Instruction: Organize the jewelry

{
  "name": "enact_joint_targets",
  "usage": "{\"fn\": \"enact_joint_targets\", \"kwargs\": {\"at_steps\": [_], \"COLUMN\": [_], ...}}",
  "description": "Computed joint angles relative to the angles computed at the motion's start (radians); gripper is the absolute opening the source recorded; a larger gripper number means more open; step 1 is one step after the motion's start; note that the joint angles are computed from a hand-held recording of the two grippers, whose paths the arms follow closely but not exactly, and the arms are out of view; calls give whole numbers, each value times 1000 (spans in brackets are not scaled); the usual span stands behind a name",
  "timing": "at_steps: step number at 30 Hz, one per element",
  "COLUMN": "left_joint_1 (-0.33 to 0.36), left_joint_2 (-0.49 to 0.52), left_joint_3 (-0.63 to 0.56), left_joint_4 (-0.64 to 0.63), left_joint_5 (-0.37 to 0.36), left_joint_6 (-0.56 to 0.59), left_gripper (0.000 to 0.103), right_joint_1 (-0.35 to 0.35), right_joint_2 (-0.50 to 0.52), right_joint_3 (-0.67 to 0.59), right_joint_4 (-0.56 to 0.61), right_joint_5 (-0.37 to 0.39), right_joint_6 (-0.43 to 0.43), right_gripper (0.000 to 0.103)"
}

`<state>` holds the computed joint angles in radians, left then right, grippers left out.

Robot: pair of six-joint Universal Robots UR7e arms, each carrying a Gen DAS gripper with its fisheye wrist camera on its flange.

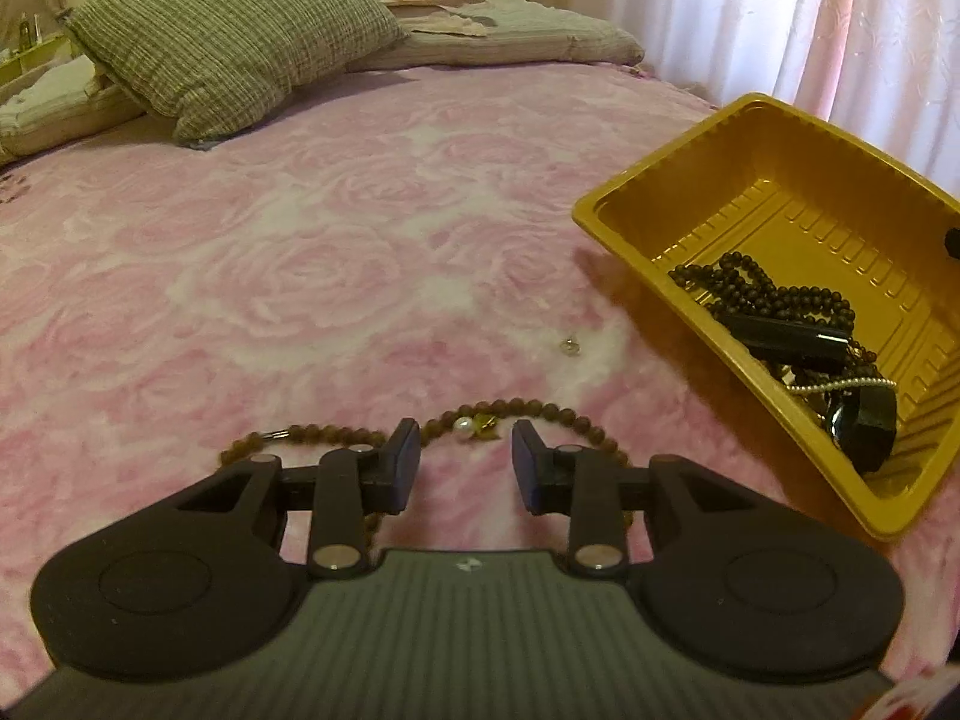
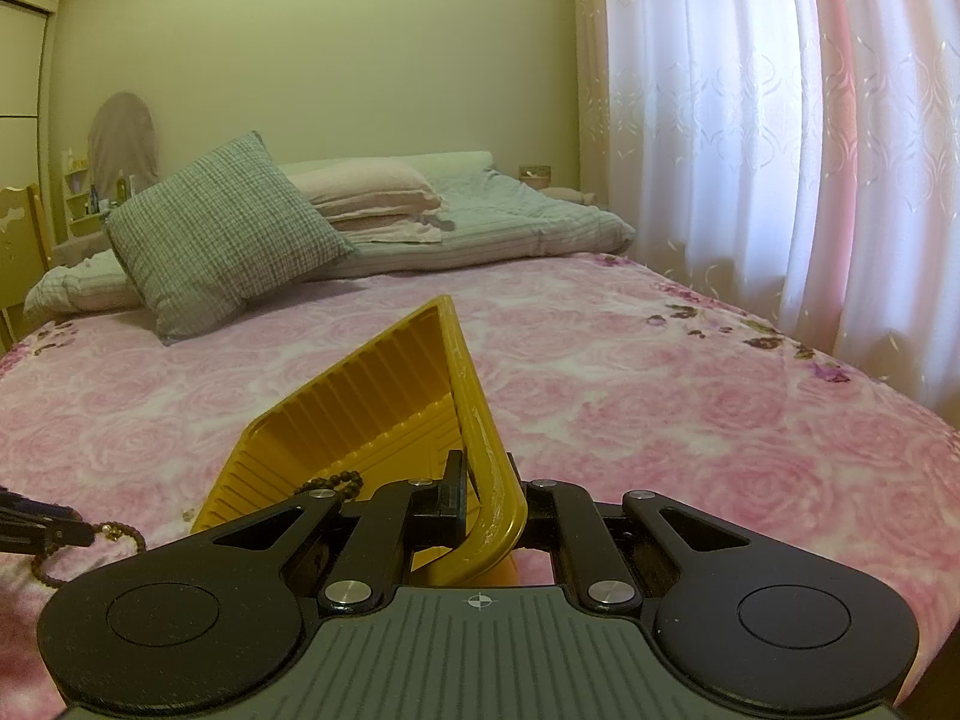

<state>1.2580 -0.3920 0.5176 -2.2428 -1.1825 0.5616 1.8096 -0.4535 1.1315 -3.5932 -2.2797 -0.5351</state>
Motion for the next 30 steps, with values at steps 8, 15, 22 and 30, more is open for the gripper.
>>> {"fn": "enact_joint_targets", "kwargs": {"at_steps": [8,15,22,30], "left_joint_1": [-3,-4,-7,-19], "left_joint_2": [40,48,18,-31], "left_joint_3": [-18,-18,22,63], "left_joint_4": [-35,-66,-83,-58], "left_joint_5": [27,46,31,-52], "left_joint_6": [-5,17,34,42], "left_gripper": [29,16,16,16], "right_joint_1": [-1,-1,-2,-5], "right_joint_2": [-1,-1,-2,-5], "right_joint_3": [1,0,2,8], "right_joint_4": [2,3,2,-2], "right_joint_5": [1,1,2,6], "right_joint_6": [2,2,1,1], "right_gripper": [9,9,9,9]}}
